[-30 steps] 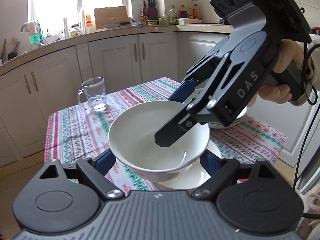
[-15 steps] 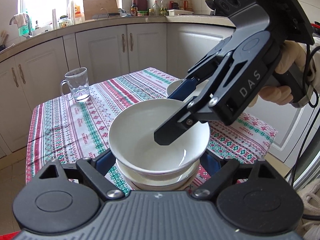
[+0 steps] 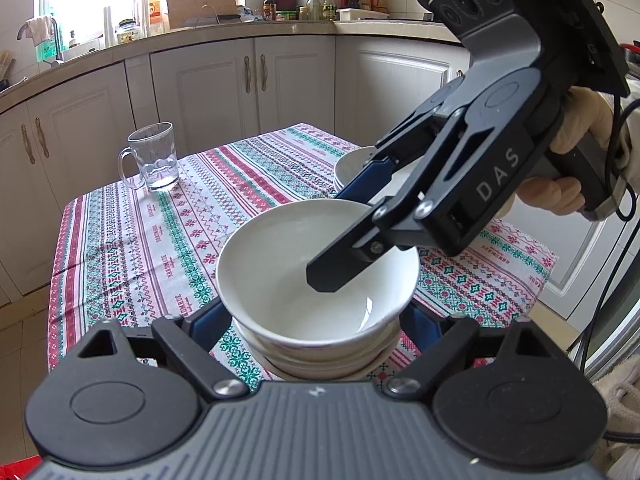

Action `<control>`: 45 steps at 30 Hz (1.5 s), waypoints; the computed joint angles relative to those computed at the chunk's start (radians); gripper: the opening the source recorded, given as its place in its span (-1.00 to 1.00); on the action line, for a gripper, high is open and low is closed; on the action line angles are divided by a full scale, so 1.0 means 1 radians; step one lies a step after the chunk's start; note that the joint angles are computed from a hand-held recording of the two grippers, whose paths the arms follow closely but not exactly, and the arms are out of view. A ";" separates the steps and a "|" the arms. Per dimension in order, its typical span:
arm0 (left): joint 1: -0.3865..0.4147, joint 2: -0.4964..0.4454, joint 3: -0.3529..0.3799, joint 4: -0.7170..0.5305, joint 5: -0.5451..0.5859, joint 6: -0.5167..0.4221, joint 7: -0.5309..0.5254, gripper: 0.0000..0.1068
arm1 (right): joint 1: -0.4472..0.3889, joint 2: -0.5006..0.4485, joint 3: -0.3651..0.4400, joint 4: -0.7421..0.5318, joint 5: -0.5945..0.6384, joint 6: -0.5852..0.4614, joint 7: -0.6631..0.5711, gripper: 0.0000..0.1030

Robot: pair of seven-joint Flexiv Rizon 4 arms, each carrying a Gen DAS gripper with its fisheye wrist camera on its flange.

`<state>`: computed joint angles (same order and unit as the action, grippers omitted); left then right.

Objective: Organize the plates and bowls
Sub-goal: 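Lower the bowls into that bowl and open the right tool, then bring both tools to opposite sides of the three-bowl stack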

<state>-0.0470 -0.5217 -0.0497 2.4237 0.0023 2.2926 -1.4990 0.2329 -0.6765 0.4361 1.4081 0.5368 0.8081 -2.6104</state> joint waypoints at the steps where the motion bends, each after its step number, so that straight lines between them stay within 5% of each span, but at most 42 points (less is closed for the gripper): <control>1: 0.001 -0.001 0.000 -0.001 0.001 -0.001 0.000 0.69 | -0.001 -0.001 0.001 -0.001 0.001 0.000 -0.003 0.52; 12: 0.049 -0.004 -0.026 -0.007 0.054 -0.014 -0.029 0.72 | 0.001 -0.003 0.001 0.010 0.001 0.019 -0.011 0.54; 18: 0.030 -0.004 -0.005 -0.004 0.049 -0.003 -0.020 0.78 | -0.023 -0.003 0.029 0.025 0.038 0.066 -0.068 1.00; 35: 0.104 0.031 -0.031 0.047 0.151 -0.037 -0.022 0.80 | -0.102 0.080 0.079 0.188 0.159 0.200 -0.295 1.00; 45: 0.075 0.012 -0.007 0.048 0.090 -0.074 0.024 0.80 | -0.029 0.042 0.016 0.272 0.050 0.330 -0.203 1.00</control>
<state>0.0277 -0.5096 -0.0569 2.4714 0.0926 2.2188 -1.4754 0.2037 -0.6346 0.4525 1.6798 0.5863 1.1378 -2.8138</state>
